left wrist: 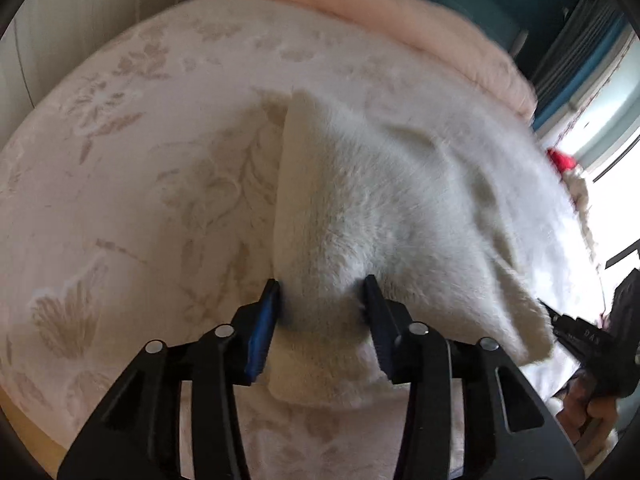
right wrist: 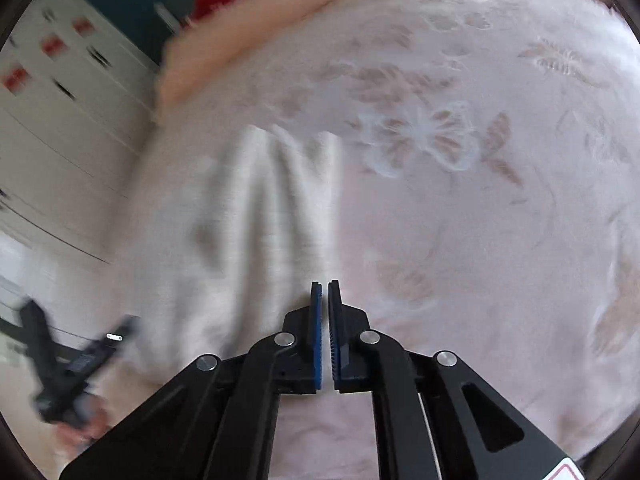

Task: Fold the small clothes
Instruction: 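Lower the bundle onto the bedspread and open both grippers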

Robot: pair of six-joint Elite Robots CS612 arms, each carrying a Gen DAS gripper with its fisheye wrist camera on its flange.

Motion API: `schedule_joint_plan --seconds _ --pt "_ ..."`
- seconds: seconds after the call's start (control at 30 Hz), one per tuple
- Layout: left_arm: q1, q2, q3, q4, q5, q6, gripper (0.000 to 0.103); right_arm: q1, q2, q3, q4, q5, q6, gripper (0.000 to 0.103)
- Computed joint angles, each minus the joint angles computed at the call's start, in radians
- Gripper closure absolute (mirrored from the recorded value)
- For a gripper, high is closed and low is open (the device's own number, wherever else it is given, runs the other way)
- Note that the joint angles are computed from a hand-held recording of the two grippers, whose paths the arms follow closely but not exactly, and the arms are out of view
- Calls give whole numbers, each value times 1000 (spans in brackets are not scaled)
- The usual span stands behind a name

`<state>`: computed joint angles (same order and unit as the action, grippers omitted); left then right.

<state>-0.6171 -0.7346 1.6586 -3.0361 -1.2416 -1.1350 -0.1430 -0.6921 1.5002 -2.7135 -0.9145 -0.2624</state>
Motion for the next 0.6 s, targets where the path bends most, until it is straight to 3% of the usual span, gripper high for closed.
schedule_joint_plan --seconds 0.03,0.07,0.13,0.2,0.23,0.27,0.3,0.4,0.47,0.57,0.6 --pt "-5 -10 9 -4 12 1 55 3 -12 10 -4 10 -30 82" --pt "-9 -18 13 -2 22 6 48 7 -19 13 13 30 -66 59" --pt "-19 -27 20 -6 38 27 47 22 -18 1 67 53 -123 43" --pt "-18 -25 8 29 27 24 47 50 6 -40 143 -5 -145 43" --pt "-19 -22 3 37 17 15 47 62 19 -59 184 -36 -156 52" --pt "-18 -19 -2 37 11 11 47 70 29 -74 210 -48 -171 89" --pt "-18 -17 -5 39 10 1 46 76 27 -72 194 -63 -172 88" --pt "-24 -18 -13 65 18 9 43 55 -20 0 12 33 -156 91" --pt "-26 -16 -22 93 19 27 43 45 -39 27 -61 34 -167 91" --pt "-25 1 -49 141 -2 51 41 54 -5 6 0 -132 -216 90" --pt "-28 8 -64 179 7 56 40 58 28 -6 17 -162 -232 90"
